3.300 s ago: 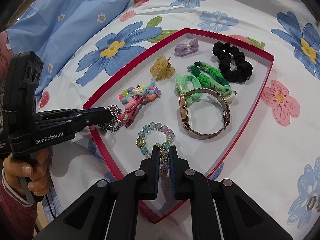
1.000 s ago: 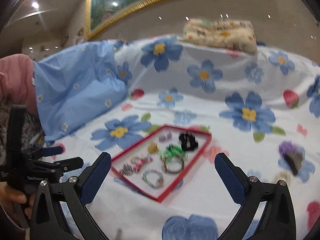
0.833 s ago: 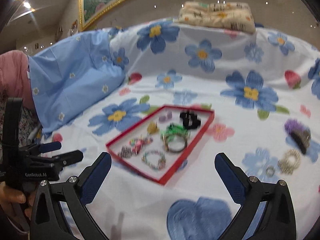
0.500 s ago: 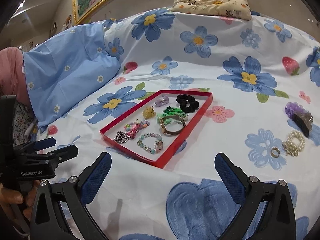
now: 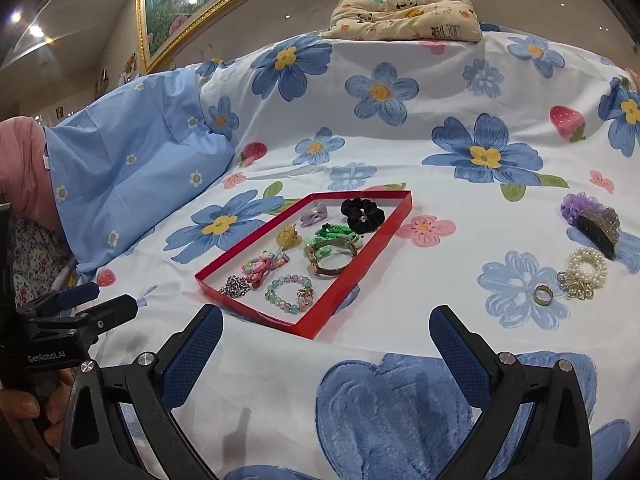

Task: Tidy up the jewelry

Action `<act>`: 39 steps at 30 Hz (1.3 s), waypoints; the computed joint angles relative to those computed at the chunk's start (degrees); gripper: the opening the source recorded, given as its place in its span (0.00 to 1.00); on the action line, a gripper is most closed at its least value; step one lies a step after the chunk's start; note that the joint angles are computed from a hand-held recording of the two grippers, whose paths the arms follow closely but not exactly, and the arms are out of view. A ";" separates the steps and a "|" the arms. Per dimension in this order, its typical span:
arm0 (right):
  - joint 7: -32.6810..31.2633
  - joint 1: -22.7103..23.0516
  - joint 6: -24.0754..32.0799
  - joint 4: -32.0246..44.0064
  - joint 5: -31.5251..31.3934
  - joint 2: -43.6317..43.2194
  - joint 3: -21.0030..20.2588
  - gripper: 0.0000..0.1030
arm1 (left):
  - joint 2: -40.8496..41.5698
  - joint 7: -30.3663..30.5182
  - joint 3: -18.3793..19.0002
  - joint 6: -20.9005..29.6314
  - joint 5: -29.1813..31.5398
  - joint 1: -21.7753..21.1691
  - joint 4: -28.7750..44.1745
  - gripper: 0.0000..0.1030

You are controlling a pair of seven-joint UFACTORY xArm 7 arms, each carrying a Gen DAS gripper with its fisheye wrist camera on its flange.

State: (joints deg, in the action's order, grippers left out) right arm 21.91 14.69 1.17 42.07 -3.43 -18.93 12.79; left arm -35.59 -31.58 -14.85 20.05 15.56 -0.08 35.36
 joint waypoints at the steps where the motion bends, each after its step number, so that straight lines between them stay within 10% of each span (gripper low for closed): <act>1: 0.21 -0.27 0.09 0.01 -0.12 0.04 0.25 1.00 | 0.05 -0.02 -0.10 0.12 0.11 0.05 0.06 1.00; 39: 0.56 0.17 1.83 0.33 -0.67 0.45 0.01 1.00 | 1.08 1.87 1.64 1.23 -1.76 -2.00 0.23 1.00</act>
